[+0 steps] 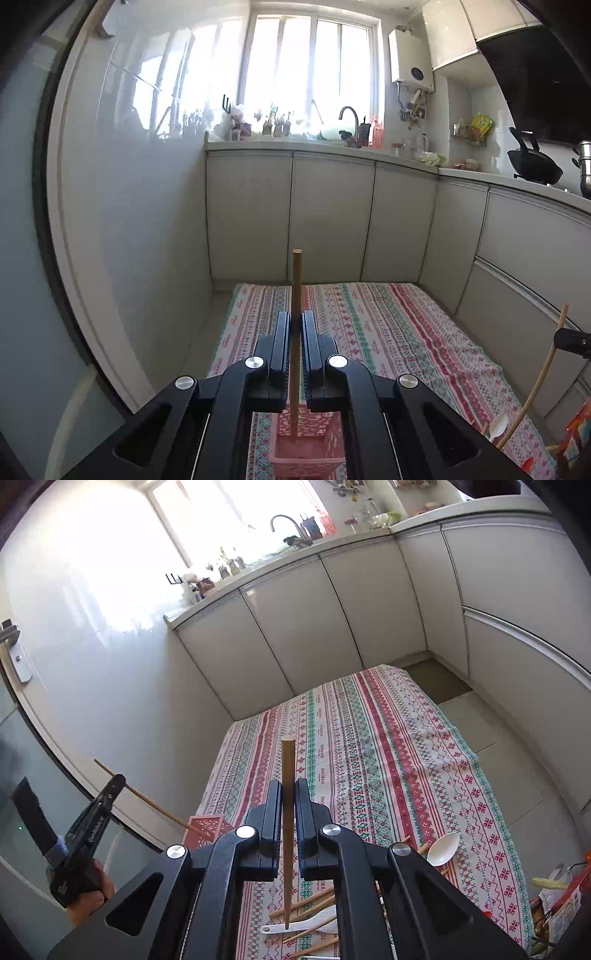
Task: Organize utensils
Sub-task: 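Lift the chopstick upright with the left tool and carry it over the pink holder, then lower the chopstick into the pink holder and open the left tool, then move the left tool back toward the chopstick pile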
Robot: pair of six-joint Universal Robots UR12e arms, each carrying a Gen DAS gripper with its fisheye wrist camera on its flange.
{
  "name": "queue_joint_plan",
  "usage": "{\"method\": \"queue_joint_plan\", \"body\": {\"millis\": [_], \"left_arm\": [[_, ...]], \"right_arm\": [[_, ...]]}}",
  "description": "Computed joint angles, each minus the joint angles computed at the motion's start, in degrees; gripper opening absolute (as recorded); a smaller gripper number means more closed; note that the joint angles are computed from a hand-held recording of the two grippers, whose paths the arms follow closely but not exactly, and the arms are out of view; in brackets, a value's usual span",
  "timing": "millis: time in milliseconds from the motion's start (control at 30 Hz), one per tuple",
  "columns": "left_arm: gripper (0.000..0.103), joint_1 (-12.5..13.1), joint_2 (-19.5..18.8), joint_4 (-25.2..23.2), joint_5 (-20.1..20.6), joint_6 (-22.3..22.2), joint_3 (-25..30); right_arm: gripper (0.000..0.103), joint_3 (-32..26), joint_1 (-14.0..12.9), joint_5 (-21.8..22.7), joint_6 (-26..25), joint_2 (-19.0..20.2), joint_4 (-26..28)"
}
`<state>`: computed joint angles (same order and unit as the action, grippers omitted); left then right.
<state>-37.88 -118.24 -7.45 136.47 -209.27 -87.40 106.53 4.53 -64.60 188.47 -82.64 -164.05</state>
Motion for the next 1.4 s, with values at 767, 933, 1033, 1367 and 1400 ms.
{"method": "queue_joint_plan", "body": {"millis": [767, 933, 1033, 1367, 1400], "left_arm": [[0.066, 0.2, 7.6, -22.5, -5.1, -19.5, -4.0], [0.078, 0.2, 9.3, -27.3, -4.8, -22.7, -5.2], [0.081, 0.6, 9.7, -30.7, -5.9, -24.7, -5.4], [0.083, 1.7, 9.8, -33.5, -10.2, -26.0, -5.7], [0.083, 1.7, 9.7, -33.8, -10.3, -26.0, -5.6]], "right_arm": [[0.007, -6.8, 6.2, -0.5, 1.0, 4.1, -8.1], [0.007, -9.4, 8.5, -1.4, 2.0, 6.6, -10.8], [0.007, -10.1, 9.9, -2.7, 1.2, 8.3, -11.3], [0.007, -10.4, 12.6, -6.6, -3.3, 12.9, -11.9], [0.007, -10.4, 12.7, -6.5, -3.6, 13.2, -11.5]]}}
